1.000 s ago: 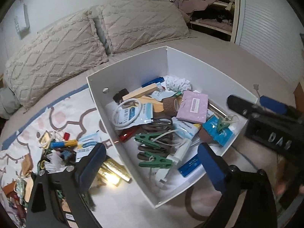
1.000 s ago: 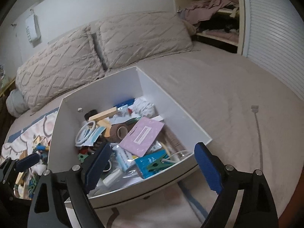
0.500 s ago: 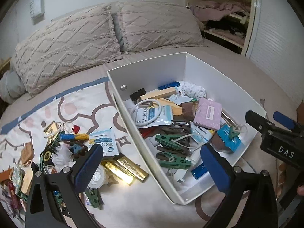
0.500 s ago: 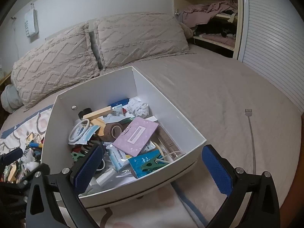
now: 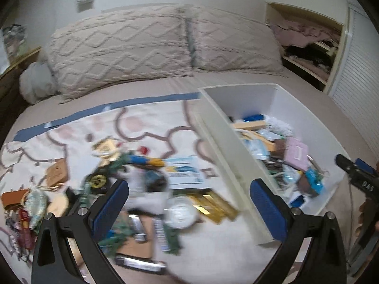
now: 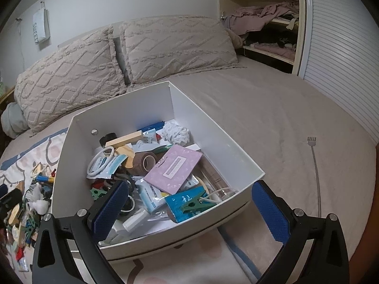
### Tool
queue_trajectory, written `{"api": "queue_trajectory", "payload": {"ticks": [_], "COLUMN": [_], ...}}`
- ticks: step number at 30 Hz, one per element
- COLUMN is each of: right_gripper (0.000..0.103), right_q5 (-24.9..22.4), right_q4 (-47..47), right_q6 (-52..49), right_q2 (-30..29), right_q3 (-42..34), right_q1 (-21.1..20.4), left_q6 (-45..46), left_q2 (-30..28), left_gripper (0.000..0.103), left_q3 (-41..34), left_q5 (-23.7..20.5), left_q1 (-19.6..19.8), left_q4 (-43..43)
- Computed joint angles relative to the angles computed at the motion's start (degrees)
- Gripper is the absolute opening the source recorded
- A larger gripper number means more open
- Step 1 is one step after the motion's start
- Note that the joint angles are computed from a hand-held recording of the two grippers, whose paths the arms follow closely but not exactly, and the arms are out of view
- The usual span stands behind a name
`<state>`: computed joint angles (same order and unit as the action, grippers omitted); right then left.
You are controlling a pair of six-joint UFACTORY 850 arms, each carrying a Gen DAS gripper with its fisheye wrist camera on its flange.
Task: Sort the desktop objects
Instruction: 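Withdraw both open tools from the box back over the pile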
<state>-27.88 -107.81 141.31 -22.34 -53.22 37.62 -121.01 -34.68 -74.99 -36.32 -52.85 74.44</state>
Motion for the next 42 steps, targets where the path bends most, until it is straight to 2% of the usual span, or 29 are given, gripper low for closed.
{"api": "queue_trajectory", "payload": {"ticks": [13,26,34,39,42], "right_gripper": [0.103,0.103,0.103,0.103,0.103], "right_q5": [-0.68,0.66,1.44,1.27,0.41], "right_q4": [-0.36,-6.13,-13.90,-26.92,-31.08], "right_q6": [-1.41,3.51,11.19,24.09,27.80], "right_q2": [-0.94,-1.01,0.00,1.11,1.17], "right_q3": [-1.34,-1.95,-1.27,0.08,0.22], "right_q1": [2.29,3.70,5.01,5.63,6.54], "left_q6": [-16.21,-26.01,-31.67,-36.68,-38.98], "left_q2": [12.53,21.92,27.37,29.30,29.89], "left_gripper": [0.103,0.103,0.103,0.103,0.103], "left_q3": [19.52,33.03,39.83,43.16,44.62], "left_q5": [-4.26,-8.63,-11.78,-11.99,-12.17], "left_q1": [2.25,1.55,-0.16,-1.02,-1.62], "left_q4": [6.09,6.50,6.01,6.58,7.01]}}
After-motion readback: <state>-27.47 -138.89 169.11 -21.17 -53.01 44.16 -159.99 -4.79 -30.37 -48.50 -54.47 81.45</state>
